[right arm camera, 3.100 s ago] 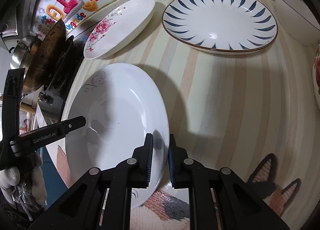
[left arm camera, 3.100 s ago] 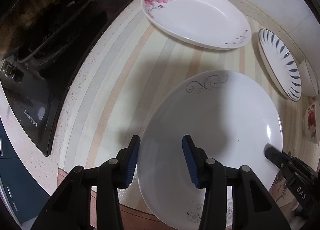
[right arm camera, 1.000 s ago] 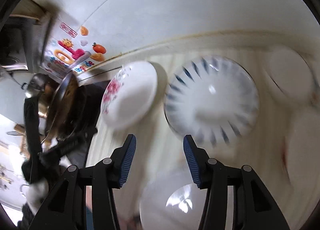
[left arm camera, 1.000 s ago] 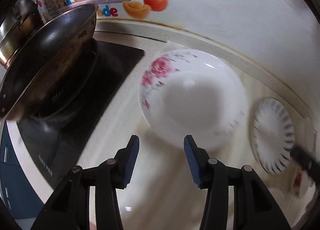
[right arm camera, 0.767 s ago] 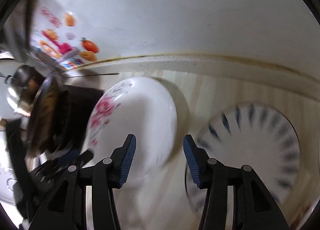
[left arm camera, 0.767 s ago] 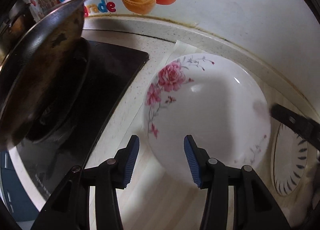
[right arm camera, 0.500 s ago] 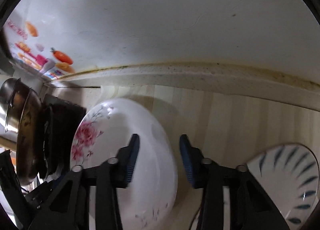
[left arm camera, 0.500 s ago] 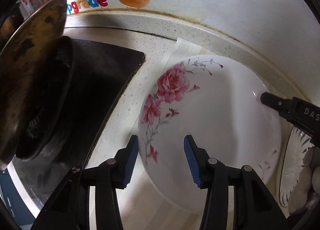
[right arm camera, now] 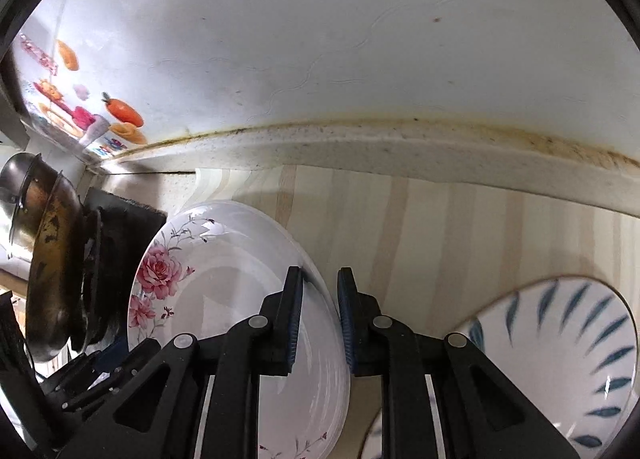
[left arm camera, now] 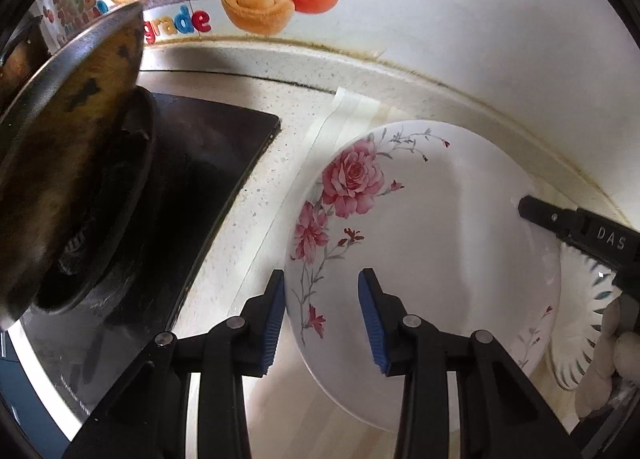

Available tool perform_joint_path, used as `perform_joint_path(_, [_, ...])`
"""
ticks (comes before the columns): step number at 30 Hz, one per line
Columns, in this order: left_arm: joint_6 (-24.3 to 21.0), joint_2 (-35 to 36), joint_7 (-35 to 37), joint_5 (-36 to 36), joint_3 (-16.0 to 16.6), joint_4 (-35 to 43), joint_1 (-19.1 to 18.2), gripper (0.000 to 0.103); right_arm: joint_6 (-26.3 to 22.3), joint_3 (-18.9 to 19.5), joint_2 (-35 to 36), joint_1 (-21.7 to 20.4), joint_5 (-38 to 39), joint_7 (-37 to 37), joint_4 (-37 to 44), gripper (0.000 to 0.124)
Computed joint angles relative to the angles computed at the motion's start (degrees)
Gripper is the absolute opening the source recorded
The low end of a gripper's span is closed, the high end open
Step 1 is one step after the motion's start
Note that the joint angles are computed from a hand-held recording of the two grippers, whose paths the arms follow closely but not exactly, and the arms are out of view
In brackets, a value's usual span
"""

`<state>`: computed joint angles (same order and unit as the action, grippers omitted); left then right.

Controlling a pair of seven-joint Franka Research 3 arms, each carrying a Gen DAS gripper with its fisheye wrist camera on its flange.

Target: Organize plates and bowls

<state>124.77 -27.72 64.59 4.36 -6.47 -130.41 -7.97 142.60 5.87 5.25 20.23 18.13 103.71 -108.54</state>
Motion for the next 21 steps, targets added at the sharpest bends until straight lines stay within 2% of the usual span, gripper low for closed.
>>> perform_joint_path(5, [-2.7,-3.3,0.9,-2.1,0.3,0.5,-1.4,0.034,-0.3,-0.1,-6.9,-0.4,2.6,-0.4,-5.1,0.020])
perform_joint_path(10, [-6.7,-7.5,0.3,-2.8,-1.2,0.9,-3.4,0.034,-3.7,-0.3,-16.8,-1.1,3.2,-0.5,-11.8,0.020])
perform_joint_path(16, [-12.6,-11.4,-0.9,-5.1,-3.1,1.6,-7.7,0.034,-10.6,-1.5,-31.4,-2.5,4.8,0.7,-21.8,0.020])
perform_joint_path(21, [-15.7,-13.6,-2.5,-7.2,-4.8,1.4,-11.6,0.034,-17.1,-2.4,-44.0,-4.6,4.5,0.8,-29.6,0.020])
